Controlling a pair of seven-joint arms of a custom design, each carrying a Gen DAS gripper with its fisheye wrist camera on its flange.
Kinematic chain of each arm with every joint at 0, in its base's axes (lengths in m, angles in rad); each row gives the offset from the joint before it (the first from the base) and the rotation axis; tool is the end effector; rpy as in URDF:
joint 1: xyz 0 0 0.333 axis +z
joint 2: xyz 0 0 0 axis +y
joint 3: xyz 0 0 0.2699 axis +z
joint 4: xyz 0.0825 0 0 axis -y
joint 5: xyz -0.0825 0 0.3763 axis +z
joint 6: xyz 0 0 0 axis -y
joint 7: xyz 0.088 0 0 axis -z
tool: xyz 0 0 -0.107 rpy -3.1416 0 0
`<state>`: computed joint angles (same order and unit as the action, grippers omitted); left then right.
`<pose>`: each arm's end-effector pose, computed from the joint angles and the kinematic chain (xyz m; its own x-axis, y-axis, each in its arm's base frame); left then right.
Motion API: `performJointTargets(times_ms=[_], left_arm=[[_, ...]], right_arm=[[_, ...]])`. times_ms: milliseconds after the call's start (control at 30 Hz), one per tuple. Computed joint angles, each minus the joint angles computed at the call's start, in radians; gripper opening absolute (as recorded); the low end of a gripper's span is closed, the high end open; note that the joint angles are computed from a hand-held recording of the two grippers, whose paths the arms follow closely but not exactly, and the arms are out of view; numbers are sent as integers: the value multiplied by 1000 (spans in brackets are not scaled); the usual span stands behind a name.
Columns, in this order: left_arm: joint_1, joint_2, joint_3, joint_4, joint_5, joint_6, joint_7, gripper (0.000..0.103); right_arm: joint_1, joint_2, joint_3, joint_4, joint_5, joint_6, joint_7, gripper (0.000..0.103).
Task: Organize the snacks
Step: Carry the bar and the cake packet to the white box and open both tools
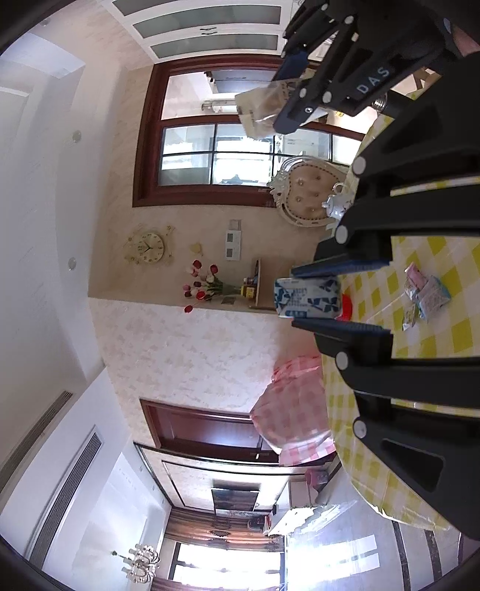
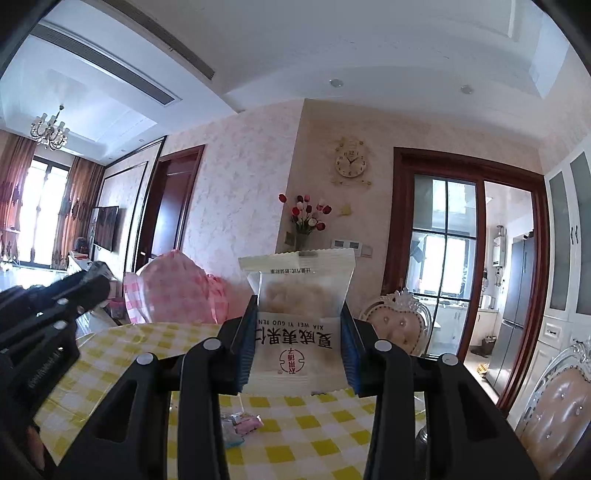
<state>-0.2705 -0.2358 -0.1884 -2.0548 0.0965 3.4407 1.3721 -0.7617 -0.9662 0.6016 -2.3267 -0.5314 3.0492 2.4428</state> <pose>0.4429 -0.2459 0.6922 -0.4670 -0.8821 0.0613 0.0105 -0.0748 -0.9971 0.3840 0.1028 0.7063 -0.4050 -0.9036 0.1397 -0.0063 -0.1500 -0.9887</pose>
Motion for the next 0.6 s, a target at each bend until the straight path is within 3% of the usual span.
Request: performJointTargets(times_ms=[233,600], left_arm=[[-30,-102,91,-115,43,36,-43,22],[35,-204,145,-232,56,42,-34,22]], right_arm=[[-5,4,47,57,-6,-7,3,40],[-23,77,160,168,-3,8,0,40]])
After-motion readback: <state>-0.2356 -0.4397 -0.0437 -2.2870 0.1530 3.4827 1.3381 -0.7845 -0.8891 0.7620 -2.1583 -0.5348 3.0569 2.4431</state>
